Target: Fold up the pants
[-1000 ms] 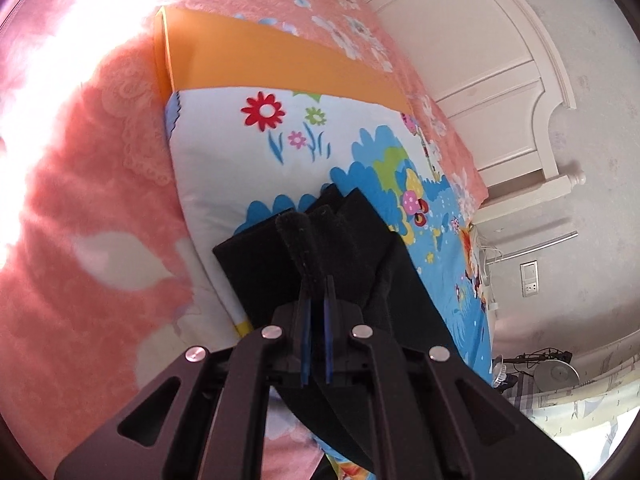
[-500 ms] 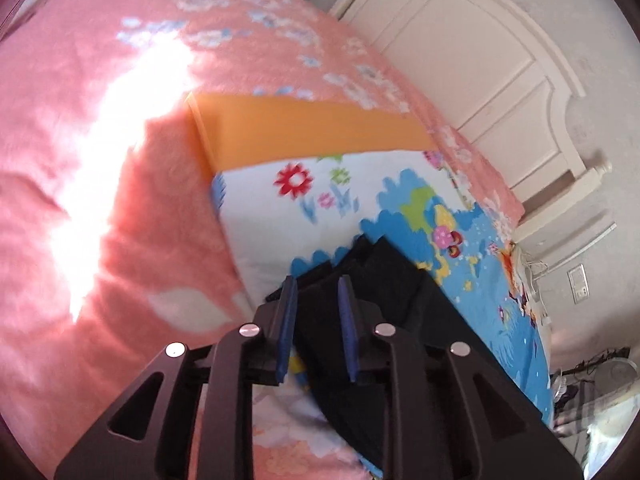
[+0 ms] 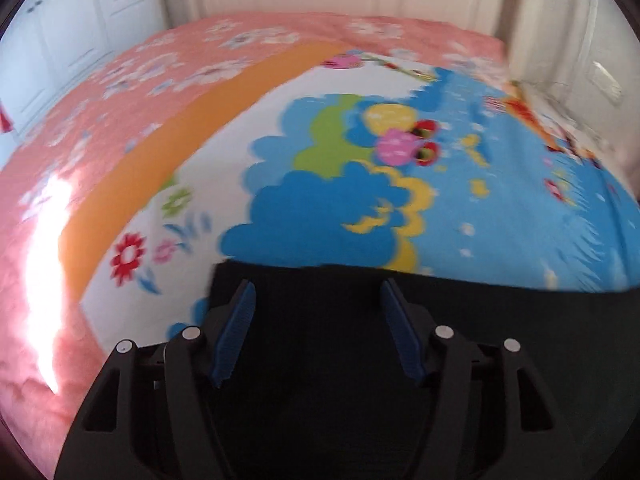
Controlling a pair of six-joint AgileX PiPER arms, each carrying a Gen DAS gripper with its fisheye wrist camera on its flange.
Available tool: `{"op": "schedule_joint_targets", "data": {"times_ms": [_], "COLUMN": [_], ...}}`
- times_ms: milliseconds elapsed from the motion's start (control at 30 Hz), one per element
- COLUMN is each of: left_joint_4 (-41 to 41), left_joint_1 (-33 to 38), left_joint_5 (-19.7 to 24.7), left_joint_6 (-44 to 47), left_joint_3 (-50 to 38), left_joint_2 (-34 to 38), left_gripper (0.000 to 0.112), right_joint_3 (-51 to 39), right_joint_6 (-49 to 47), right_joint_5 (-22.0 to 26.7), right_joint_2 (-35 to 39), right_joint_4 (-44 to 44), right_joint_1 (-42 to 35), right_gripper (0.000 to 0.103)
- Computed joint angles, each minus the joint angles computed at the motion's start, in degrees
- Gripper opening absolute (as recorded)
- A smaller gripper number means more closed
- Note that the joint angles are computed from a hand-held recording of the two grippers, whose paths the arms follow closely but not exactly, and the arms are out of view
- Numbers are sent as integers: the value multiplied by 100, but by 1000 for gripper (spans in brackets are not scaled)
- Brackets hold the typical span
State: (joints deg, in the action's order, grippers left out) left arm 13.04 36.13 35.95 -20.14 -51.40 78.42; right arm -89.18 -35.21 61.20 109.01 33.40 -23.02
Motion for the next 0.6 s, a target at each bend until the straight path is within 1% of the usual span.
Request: {"op": "schedule_joint_targets", "data": {"times_ms": [33, 67, 100, 133, 167, 200, 233, 267, 300, 333, 367, 433, 467, 500, 533, 567, 600], "left_joint_4": [344, 758, 1022, 1057, 863, 440, 169, -116, -383, -421, -383, -587, -718, -1054, -1304, -1372, -1210], "left_joint_1": [-142, -475, -865, -1333, -1865, -2413, -2986, -3559, -4132, -4684, -5133, -5603, -5746, -5825, -5860, -5879, -5917], "left_joint_5": [-129, -199, -247, -307, -476, -730, -916, -1034, -1156, -1049, -944, -734, -561, -405, -117, 333, 753], "left_joint_6": [-569, -1115, -1435, -1584, -1606, -1423, -1330, -1064, -710, -585, -649, -432, -240, 174, 490, 662, 825], "left_joint_3": [108, 224, 297, 313, 317, 263, 139, -123, -528, -1071, -1643, -2789, -3362, -3935, -4508, -5081, -5654], "left_joint_2": [-168, -424, -608, -747, -862, -903, -820, -596, -190, 296, 834, 1827, 2306, 2817, 3304, 3746, 4245], "left_gripper": [63, 63, 63, 63, 59, 49, 41, 24, 16, 14, 10, 10, 10, 10, 10, 9, 8], "right_joint_3": [-18, -2, 53, 84, 99, 120, 129, 178, 238, 330, 418, 641, 784, 866, 915, 920, 918], "right_joint_6": [4, 25, 29, 70, 117, 132, 139, 109, 89, 59, 27, -28, -64, -94, -158, -244, -341], "right_joint_5": [-1, -37, -86, -148, -197, -228, -253, -289, -344, -444, -541, -808, -966, -1071, -1106, -1087, -1030], "right_joint_2": [24, 26, -4, -21, -36, -64, -72, -100, -130, -188, -251, -397, -491, -540, -560, -532, -504], "right_joint_4": [8, -3, -17, -53, -97, -142, -158, -146, -145, -188, -232, -346, -407, -454, -425, -337, -224], "right_joint_1": [-3, 12, 17, 50, 90, 111, 131, 126, 135, 170, 204, 292, 341, 367, 352, 308, 244], "right_gripper": [15, 15, 15, 15, 15, 15, 15, 15, 15, 15, 15, 15, 15, 15, 15, 15, 15]}}
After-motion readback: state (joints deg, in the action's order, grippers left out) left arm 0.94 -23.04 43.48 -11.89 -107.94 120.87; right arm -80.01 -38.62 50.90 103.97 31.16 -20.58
